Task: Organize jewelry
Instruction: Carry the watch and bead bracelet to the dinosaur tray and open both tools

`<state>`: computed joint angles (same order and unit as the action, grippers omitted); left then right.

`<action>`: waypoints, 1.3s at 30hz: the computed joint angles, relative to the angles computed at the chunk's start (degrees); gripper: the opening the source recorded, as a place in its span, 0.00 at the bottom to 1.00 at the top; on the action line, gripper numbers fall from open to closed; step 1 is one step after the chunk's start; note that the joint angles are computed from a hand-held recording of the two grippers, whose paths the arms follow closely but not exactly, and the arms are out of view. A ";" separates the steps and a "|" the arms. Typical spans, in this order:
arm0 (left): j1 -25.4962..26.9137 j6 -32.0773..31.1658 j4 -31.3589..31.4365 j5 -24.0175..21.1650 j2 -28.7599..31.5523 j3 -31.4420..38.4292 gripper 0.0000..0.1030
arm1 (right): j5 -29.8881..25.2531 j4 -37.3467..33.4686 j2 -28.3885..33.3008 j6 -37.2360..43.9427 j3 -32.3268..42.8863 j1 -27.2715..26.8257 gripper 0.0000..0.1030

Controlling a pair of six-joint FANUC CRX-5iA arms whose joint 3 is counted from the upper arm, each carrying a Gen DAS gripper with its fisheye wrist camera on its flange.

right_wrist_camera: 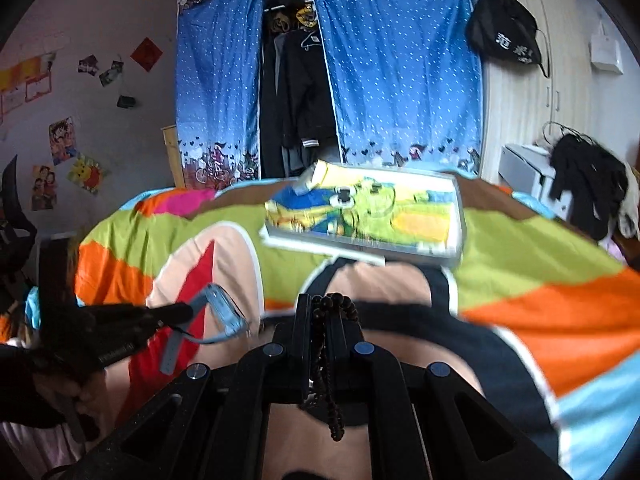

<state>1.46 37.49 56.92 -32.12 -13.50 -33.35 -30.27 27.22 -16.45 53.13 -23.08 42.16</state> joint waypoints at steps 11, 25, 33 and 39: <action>-2.00 6.88 -5.82 5.60 16.45 19.69 0.01 | 7.03 -7.92 15.89 6.72 18.29 -7.88 0.06; -1.49 20.29 -21.76 1.74 34.67 39.84 0.01 | 12.80 -1.87 31.59 0.01 25.80 -12.78 0.06; -0.71 22.53 -22.84 -1.08 38.08 42.34 0.01 | 10.65 -7.53 34.88 3.25 27.37 -13.26 0.06; -0.89 21.50 -20.92 0.19 36.95 40.16 0.02 | 8.73 -10.05 35.68 2.99 27.53 -13.95 0.07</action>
